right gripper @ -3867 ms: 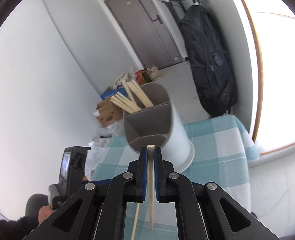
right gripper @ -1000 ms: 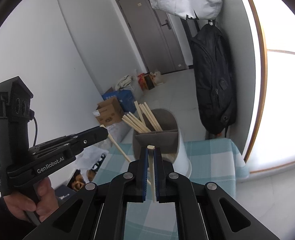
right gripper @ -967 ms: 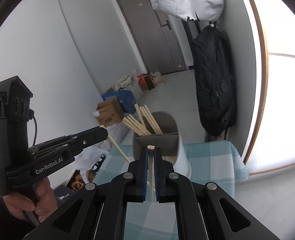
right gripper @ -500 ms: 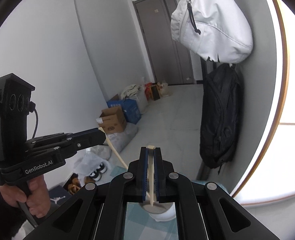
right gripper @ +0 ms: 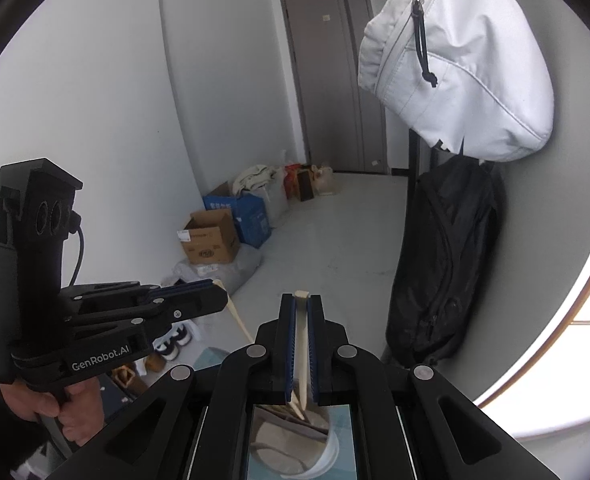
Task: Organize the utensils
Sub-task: 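Raise both held chopsticks above the white holder, then open both grippers to drop the chopsticks into the holder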
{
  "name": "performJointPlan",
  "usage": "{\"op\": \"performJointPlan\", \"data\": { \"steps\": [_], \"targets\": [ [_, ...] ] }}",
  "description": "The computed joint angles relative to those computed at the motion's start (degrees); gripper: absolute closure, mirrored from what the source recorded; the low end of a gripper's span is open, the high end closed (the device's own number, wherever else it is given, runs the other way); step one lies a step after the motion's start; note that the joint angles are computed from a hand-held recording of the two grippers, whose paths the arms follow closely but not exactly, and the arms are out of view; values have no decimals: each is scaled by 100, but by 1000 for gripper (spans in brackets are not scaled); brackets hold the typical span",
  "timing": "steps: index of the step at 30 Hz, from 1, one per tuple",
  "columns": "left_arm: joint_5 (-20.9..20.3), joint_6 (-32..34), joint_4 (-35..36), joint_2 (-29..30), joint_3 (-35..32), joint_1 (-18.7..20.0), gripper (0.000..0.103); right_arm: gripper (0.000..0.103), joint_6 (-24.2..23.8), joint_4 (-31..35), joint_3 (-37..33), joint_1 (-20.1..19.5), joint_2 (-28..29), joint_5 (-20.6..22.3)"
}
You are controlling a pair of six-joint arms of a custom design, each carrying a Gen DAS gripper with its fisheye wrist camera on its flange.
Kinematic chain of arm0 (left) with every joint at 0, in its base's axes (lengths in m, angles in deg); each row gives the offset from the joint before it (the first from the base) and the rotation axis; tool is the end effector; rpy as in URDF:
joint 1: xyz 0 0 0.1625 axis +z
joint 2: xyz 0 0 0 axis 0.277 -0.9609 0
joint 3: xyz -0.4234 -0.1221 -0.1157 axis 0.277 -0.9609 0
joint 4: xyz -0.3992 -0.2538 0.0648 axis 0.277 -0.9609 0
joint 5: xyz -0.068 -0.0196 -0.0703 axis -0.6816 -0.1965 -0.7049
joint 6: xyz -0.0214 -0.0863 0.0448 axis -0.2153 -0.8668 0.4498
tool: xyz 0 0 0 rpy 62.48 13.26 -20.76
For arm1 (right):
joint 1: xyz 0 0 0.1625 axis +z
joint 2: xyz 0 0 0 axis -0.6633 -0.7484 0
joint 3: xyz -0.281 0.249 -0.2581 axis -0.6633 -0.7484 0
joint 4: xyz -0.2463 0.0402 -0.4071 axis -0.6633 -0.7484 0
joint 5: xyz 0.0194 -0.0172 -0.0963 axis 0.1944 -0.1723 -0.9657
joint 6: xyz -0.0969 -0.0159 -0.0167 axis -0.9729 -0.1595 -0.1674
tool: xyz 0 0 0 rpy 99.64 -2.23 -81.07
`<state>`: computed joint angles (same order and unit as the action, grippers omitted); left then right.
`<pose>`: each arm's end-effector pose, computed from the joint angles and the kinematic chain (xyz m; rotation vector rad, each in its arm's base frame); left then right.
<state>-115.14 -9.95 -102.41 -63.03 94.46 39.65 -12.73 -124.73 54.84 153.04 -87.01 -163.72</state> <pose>-0.3517 -0.7963 0.2787 1.0855 2.6862 -0.7279 0.3657 -0.7153 0.3189 0.5474 -2.2902 1.1286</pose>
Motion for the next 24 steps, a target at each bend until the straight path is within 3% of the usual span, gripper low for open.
{"op": "performJointPlan", "data": {
  "steps": [5,10,14,16,18,19,20,22,24],
  "targets": [
    [8,-118,61,80,-20,112,101,98,88,309,-32,-105,73,-16],
    [-262,-340,437,162,-182,215,101,98,10,580,-99,-141,188,-105],
    [-506,-497,936,219,-317,311,101,97,236,796,-114,-237,210,160],
    [-319,-517,913,195,-247,302,101,95,550,881,-67,-324,167,436],
    [-436,-708,1100,205,-332,368,99,95,887,1021,-26,-409,113,660],
    [-390,-781,1067,185,-294,375,93,95,997,1044,16,-445,82,756],
    [-362,-873,1097,176,-307,389,78,94,1107,1055,66,-478,44,831],
    [-373,-1012,965,124,-240,419,65,88,1353,975,211,-543,-57,1023],
    [-210,-1067,694,23,-76,390,64,87,1504,848,380,-583,-166,1205]
  ]
}}
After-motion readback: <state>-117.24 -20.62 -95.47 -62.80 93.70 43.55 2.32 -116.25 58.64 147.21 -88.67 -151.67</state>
